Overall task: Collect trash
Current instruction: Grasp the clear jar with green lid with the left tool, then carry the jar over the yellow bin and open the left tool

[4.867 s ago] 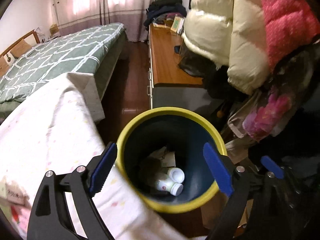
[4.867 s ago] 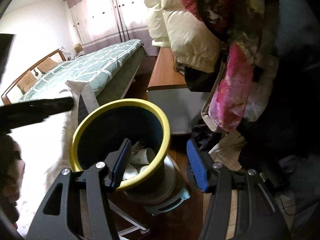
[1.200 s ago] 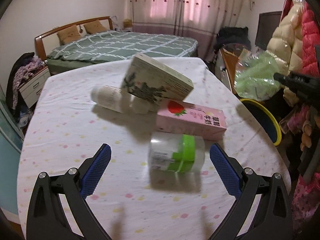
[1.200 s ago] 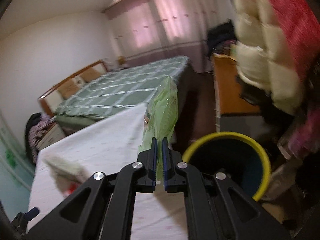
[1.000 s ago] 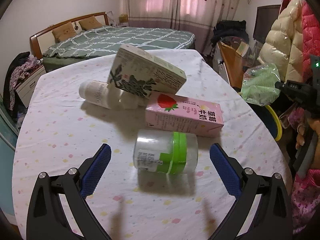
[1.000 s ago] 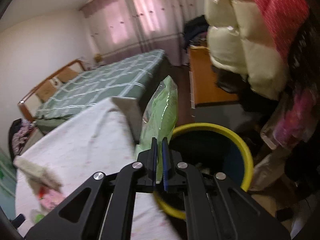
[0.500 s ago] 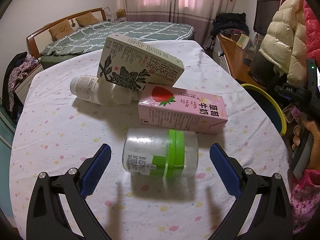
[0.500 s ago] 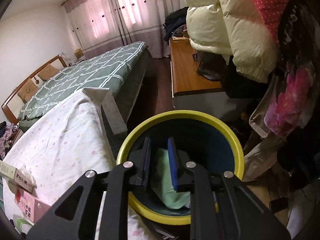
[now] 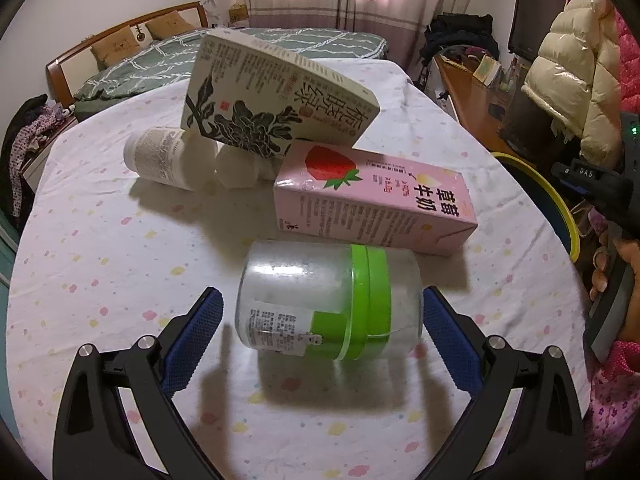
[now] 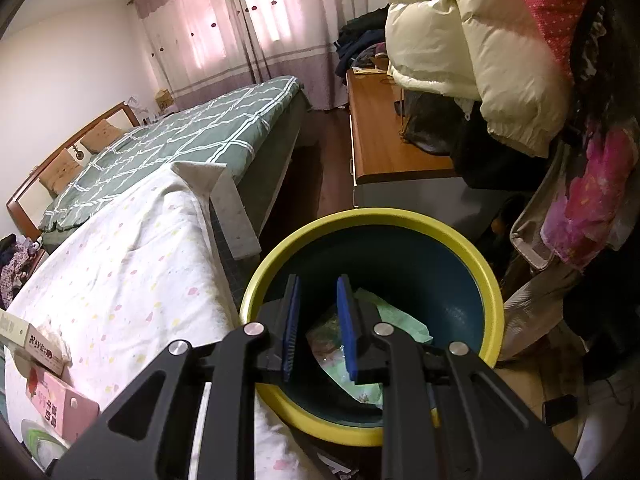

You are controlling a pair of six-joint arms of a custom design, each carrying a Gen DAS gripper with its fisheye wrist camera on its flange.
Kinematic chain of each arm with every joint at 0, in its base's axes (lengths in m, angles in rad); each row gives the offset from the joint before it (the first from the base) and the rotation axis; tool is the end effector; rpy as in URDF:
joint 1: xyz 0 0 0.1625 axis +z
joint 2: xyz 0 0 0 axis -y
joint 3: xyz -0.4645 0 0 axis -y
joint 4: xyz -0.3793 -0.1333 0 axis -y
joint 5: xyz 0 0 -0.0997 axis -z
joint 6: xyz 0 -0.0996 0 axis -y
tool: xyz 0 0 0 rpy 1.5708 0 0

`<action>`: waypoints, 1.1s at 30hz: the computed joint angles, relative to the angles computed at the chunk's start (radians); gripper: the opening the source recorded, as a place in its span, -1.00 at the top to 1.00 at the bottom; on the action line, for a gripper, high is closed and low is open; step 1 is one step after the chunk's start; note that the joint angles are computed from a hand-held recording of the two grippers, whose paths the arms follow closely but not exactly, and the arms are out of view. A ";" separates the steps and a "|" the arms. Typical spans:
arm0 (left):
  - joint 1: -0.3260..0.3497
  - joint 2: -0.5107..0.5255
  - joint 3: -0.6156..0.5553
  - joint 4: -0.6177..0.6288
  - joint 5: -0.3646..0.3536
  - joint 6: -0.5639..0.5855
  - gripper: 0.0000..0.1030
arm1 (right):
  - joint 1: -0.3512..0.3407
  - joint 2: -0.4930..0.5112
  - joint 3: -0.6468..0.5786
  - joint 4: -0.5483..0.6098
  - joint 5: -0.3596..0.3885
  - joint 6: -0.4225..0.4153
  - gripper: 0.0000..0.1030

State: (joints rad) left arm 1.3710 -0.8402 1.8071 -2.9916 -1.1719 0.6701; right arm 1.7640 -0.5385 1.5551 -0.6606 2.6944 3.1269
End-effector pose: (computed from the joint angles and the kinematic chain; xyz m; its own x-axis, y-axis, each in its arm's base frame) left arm 0.0385 -0.6763 0.1575 -0.6236 0.5596 -0.5459 0.7217 0.6805 -0.1269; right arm 0.1587 -0.5844 -0.0303 -0.5856 0.7413 0.3280 -0.0755 0.3530 -0.9326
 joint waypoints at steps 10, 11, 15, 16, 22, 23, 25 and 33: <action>0.001 0.003 -0.011 0.044 -0.013 -0.021 -0.37 | -0.001 0.000 0.000 0.003 -0.006 0.003 0.64; 0.001 0.001 -0.010 0.048 -0.016 -0.020 -0.37 | -0.001 0.000 -0.001 0.004 -0.006 0.003 0.64; -0.014 -0.010 0.011 0.038 -0.022 -0.010 -0.37 | -0.001 -0.002 0.005 -0.001 -0.006 0.000 0.64; -0.020 -0.013 0.018 0.035 -0.026 -0.009 -0.37 | -0.001 -0.006 0.013 -0.006 -0.007 -0.004 0.64; -0.079 -0.010 0.035 0.044 -0.059 -0.006 -0.37 | -0.005 -0.045 0.086 -0.041 -0.014 -0.008 0.64; -0.088 -0.007 0.035 0.048 -0.063 -0.005 -0.37 | -0.006 -0.055 0.103 -0.049 -0.015 -0.011 0.63; -0.117 0.009 0.040 0.051 -0.074 0.001 -0.37 | -0.008 -0.068 0.130 -0.064 -0.018 -0.018 0.62; -0.229 0.120 0.018 0.076 -0.110 -0.001 -0.37 | -0.018 -0.141 0.279 -0.174 -0.005 -0.051 0.56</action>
